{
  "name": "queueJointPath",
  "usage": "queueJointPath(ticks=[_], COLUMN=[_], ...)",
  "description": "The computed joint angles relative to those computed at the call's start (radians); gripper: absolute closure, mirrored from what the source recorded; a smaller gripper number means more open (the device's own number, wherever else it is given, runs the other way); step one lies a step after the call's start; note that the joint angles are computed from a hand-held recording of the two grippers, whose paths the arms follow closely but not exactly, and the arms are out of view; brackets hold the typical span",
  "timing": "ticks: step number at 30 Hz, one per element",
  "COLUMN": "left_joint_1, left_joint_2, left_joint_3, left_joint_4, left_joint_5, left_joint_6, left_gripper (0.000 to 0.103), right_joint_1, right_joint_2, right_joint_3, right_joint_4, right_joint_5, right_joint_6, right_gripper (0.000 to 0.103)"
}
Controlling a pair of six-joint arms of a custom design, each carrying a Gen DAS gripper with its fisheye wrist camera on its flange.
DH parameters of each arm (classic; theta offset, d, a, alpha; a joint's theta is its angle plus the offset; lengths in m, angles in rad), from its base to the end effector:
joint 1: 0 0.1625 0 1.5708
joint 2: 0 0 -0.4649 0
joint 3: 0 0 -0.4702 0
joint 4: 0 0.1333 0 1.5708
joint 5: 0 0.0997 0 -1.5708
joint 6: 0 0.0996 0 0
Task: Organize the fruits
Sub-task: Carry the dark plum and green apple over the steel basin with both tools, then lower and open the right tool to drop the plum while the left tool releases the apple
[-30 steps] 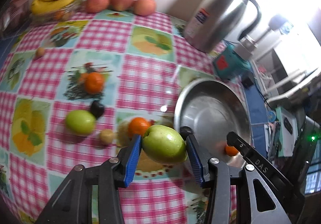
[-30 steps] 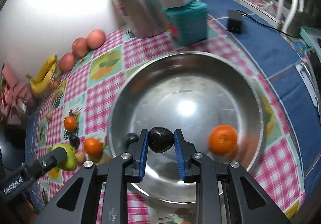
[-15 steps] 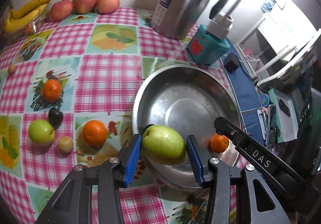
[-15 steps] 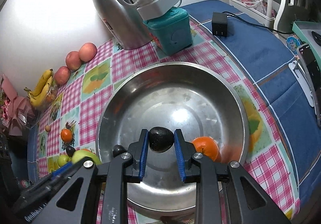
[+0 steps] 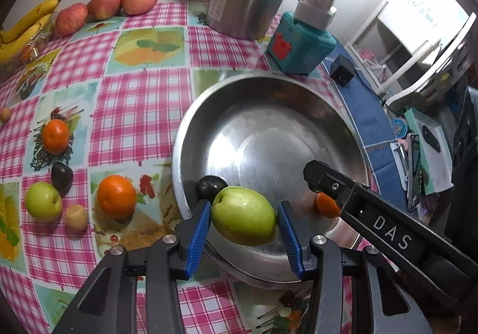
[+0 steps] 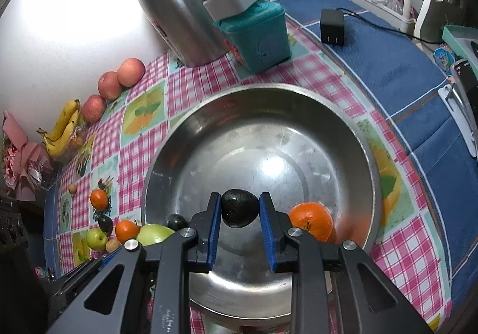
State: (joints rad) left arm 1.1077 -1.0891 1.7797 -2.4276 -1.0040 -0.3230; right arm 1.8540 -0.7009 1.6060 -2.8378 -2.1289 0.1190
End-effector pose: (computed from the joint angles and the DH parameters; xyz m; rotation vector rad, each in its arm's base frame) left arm -0.1412 -0.7008 0.2086 0.1207 2.6347 -0.4970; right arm 0.2922 -0.7157 0.0488 0.0774 -2.6027 0.6150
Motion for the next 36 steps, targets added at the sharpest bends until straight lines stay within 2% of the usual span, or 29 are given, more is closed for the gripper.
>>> queueJointPath(ticks=[18,36], left_joint_1=[0.004,0.005], left_joint_2=[0.03,0.024], left_joint_3=[-0.023,-0.025], left_joint_4=[0.042,0.047], left_joint_5=[0.012,-0.004], left_joint_6=[0.023,0.028], left_gripper=[0.054,0.05], right_joint_1=[-0.013,-0.014], right_joint_2=[0.015,0.012], right_joint_3=[-0.013,-0.012], right_joint_4=[0.102,0.1], right_joint_5=[0.013,0.01], right_joint_6=[0.052,0.071], right_gripper=[0.076,0.073])
